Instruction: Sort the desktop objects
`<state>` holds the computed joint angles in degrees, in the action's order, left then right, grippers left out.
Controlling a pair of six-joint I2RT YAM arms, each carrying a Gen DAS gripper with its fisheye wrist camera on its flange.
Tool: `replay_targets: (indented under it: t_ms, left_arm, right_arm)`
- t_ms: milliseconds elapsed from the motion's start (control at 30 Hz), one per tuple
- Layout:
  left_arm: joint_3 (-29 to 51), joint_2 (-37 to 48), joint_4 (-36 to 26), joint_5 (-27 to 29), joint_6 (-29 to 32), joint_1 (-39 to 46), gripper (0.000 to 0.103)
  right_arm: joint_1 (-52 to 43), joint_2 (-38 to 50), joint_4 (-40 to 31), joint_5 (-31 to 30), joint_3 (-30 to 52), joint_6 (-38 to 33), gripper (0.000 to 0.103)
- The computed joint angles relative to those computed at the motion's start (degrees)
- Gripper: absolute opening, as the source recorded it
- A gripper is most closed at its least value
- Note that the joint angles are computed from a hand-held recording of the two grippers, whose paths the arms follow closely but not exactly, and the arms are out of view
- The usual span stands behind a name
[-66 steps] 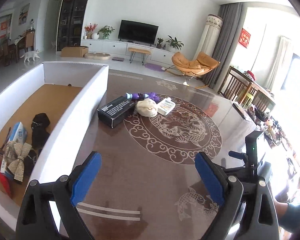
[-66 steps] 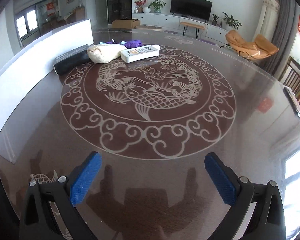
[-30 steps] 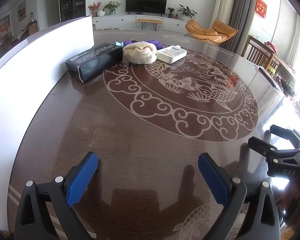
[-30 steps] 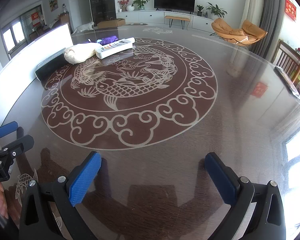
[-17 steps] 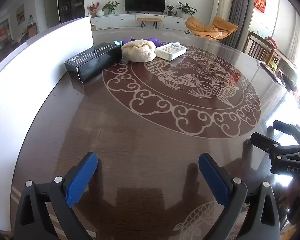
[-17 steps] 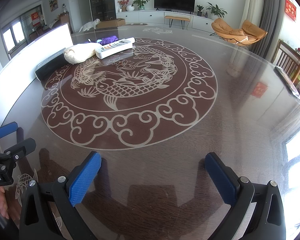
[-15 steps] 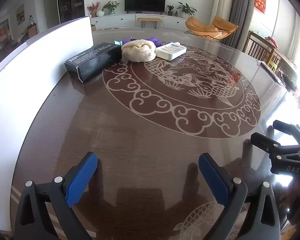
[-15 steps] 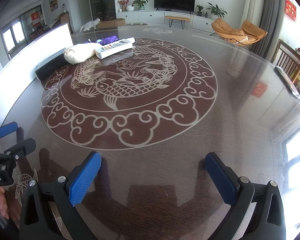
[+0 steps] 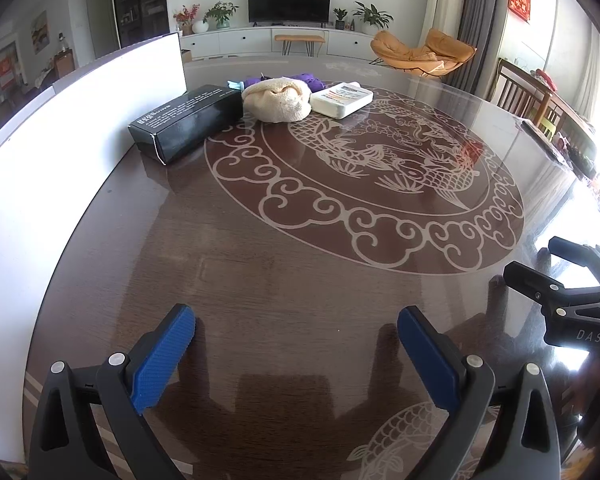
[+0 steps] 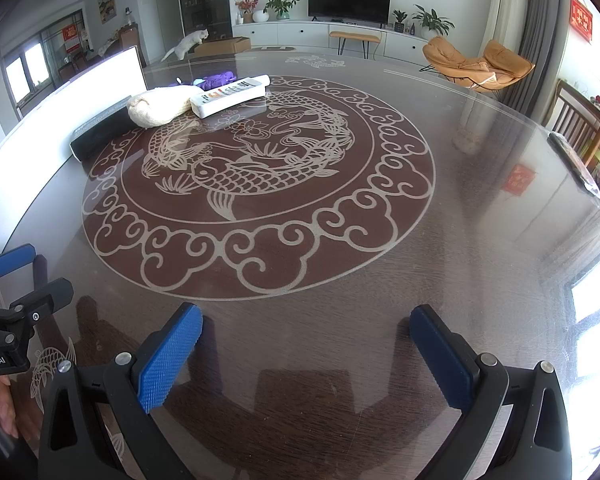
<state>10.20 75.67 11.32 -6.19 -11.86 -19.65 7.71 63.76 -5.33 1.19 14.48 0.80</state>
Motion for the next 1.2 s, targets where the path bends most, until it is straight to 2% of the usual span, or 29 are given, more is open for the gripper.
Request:
replay_targets:
  t_ms: [1200]
  left_arm:
    - [0.31, 0.29, -0.77, -1.65, -0.21, -1.21, 0.103]
  right_arm:
    - [-0.08, -0.01, -0.03, -0.05, 0.02, -0.08, 0.103]
